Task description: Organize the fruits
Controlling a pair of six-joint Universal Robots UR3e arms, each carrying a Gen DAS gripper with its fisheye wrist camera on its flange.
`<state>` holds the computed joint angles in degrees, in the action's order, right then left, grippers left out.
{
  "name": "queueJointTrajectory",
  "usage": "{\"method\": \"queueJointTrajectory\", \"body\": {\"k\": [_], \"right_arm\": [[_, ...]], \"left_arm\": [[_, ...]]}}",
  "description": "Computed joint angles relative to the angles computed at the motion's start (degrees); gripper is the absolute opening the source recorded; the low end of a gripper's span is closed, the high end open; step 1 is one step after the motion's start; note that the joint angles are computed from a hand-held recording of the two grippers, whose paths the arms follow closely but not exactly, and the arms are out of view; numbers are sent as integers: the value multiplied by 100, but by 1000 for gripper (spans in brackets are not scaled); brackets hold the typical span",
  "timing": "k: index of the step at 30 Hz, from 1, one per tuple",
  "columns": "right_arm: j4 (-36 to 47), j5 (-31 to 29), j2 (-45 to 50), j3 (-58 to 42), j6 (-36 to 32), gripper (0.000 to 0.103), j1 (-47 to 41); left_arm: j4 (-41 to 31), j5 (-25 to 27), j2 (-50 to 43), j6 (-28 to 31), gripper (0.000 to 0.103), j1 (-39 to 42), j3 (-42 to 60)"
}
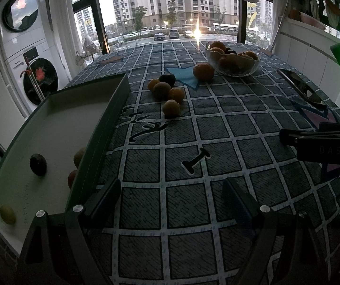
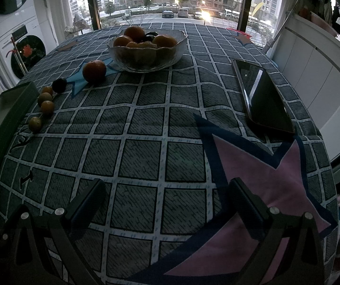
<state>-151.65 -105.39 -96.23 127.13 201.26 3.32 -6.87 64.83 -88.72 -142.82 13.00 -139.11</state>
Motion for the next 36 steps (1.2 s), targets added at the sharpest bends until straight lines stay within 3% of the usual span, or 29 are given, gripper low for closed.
{"method": "queueJointTrajectory", "body": {"k": [24,28,32,36], "right_arm": [[17,-12,-19,6,5,103,10],[2,-9,-1,1,-1,103,6],[2,-9,-4,3,-2,103,5],[10,-10,-21,13,-1,103,7]], "left_arm": [[-297,-13,35,-45,88,16,118],[-668,412,-115,-284,89,-311,591],[-333,770,-490,-541,89,-817,1077],[-724,1549,-1337,-876,89,-1522,2308]]}}
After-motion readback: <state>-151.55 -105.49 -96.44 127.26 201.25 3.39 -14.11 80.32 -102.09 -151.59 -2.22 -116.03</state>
